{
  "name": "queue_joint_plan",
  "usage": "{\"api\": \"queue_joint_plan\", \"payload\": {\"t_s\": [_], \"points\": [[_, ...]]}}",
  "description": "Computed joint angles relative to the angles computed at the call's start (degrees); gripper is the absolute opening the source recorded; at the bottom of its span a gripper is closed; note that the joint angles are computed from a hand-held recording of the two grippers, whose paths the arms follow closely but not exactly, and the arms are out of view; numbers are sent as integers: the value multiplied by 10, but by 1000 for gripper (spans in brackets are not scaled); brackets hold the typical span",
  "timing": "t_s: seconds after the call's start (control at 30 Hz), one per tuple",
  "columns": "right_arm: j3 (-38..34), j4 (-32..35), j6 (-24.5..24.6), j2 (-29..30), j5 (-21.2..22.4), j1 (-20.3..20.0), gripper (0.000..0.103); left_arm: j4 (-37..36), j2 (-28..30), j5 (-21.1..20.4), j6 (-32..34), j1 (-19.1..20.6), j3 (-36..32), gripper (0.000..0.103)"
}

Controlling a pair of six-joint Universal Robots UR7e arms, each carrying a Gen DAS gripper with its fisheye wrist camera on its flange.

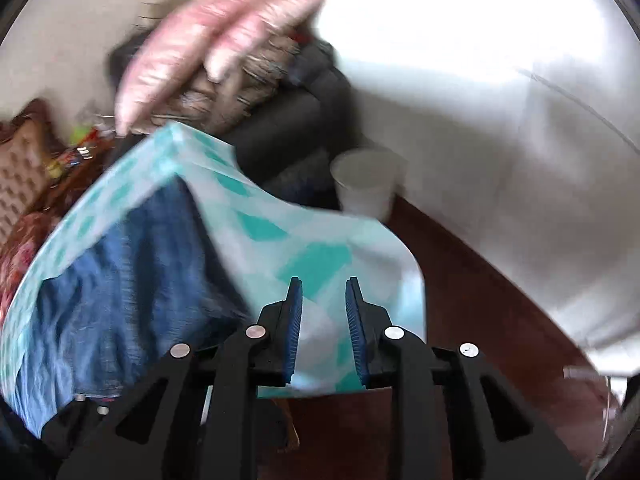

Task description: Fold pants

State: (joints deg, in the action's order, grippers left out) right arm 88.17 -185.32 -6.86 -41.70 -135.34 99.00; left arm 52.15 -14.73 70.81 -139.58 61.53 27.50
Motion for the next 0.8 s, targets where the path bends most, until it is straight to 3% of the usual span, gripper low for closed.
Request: {"api": "queue_joint_plan", "payload": {"t_s": [0.03, 0.1, 0.2, 0.3, 0.37, 0.43, 0.53, 0.67, 0.8], "points": [[-4, -6, -23, 4, 7, 4, 35, -13, -14, 7, -26, 1, 20, 50], [-19, -38, -86, 21, 17, 16, 74, -56, -57, 16, -80, 5, 80, 50], [-50, -51, -168, 51, 38, 32, 88, -147, -124, -18, -124, 7, 181, 48], [-90, -18, -187, 80, 75, 40, 89, -207, -175, -70, -190, 15, 244, 42], [-129, 13, -181, 109, 60, 46, 89, -216, -184, -109, -215, 18, 252, 40], [-151, 14, -200, 131, 78, 47, 89, -151, -155, -140, -252, 24, 200, 37], [-200, 51, -221, 165, 68, 50, 92, -140, -153, -136, -256, 31, 196, 37], [-252, 112, -226, 186, 109, 44, 92, -147, -158, -129, -253, 36, 204, 37], [-367, 174, -215, 246, 18, 39, 91, -149, -165, -123, -253, 39, 211, 41]]}}
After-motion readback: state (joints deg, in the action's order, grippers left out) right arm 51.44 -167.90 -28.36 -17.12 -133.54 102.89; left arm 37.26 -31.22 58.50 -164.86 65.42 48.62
